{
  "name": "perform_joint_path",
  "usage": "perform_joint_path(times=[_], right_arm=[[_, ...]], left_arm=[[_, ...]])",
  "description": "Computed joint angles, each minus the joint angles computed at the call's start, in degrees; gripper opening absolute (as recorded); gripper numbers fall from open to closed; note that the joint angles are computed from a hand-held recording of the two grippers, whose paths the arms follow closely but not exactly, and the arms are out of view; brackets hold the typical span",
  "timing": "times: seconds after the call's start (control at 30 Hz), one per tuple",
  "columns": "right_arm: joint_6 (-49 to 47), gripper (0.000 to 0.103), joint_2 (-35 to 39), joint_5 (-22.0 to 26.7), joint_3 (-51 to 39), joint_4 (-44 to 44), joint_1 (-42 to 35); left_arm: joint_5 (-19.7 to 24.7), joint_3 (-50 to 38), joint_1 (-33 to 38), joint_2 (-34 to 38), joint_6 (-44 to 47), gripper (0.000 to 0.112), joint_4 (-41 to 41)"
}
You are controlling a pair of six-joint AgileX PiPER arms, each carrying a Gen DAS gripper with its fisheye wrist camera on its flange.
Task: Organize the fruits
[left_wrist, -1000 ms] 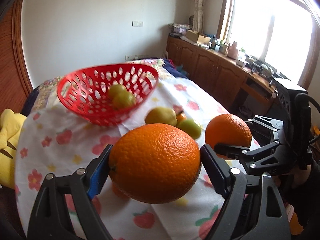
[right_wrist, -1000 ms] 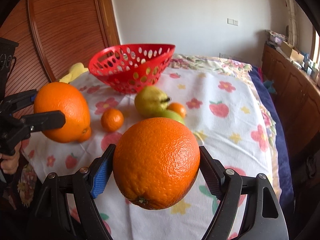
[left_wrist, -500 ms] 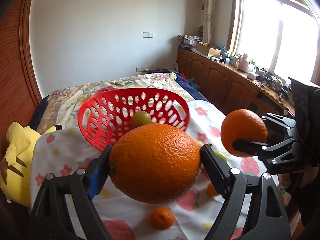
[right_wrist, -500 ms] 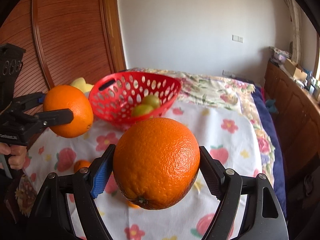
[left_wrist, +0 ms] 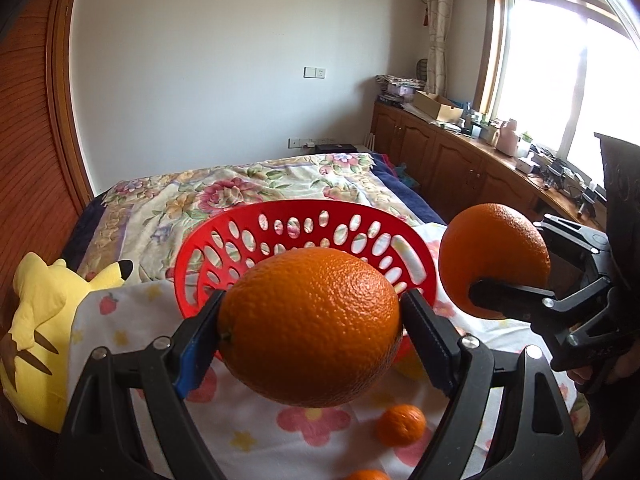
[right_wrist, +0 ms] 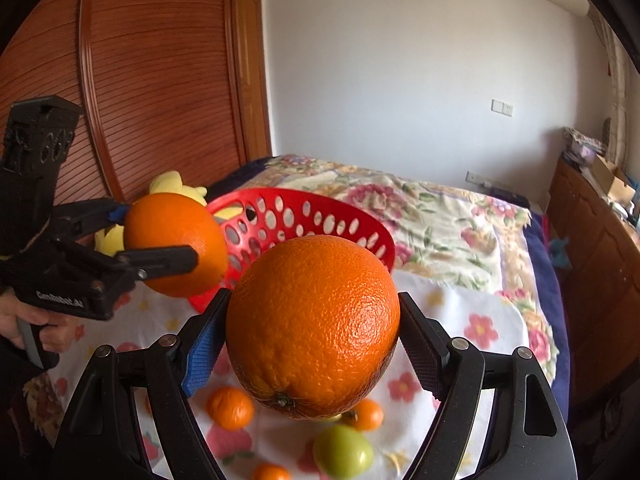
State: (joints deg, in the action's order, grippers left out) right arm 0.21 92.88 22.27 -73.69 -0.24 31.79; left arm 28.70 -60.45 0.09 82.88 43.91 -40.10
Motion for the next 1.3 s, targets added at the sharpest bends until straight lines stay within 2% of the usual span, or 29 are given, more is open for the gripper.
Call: perform_joint_path(times=[0.2,0.43,0.57,0.7,0.8,1.17,1.2,1.23,1.3], right_arm=[[-5.22,0.082,6.07,0.95,-7.01,4.80,-0.43],[-9.32,0.082,10.33,1.82,-10.71,8.19,-1.16],[-8.88,0.082,12.17,3.06,-12.71,6.77,-1.50],[-7.66,0.082,13.48,3.34,-13.53,5.49,-1.28],[-7.27,0.082,14.94,4.96,-15.29,4.11,-0.86],[-3.54,0.082,17.95,8.12,-19.07,-1.55,1.02],[-3.66,0.082,17.99,8.19,-19.03,-1.53,0.94],[-3.73,0.082,18.05,8.21,-19.07,-1.50,0.94],[-3.87,0.082,18.24,8.45,-19.37,-1.20,0.91]], left_arm=[[-0.87,-4.37,0.16,5.01,-2.54,0.085,3.14],[-1.51,-7.13,0.15,8.62,-5.16,0.085,6.37],[-1.63,-7.92,-0.61,9.86,-6.41,0.085,7.87],[-1.97,-8.89,-2.24,10.76,-11.56,0.086,14.02],[-1.41,-9.14,-1.82,11.53,-10.51,0.086,12.54],[2.57,-12.53,-2.41,15.22,-15.27,0.086,16.62],[2.43,-12.56,-2.33,15.24,-15.03,0.083,16.30],[0.48,-11.55,-2.28,14.16,-13.45,0.083,14.72],[-0.19,-12.26,-2.11,13.46,-13.29,0.083,14.80]])
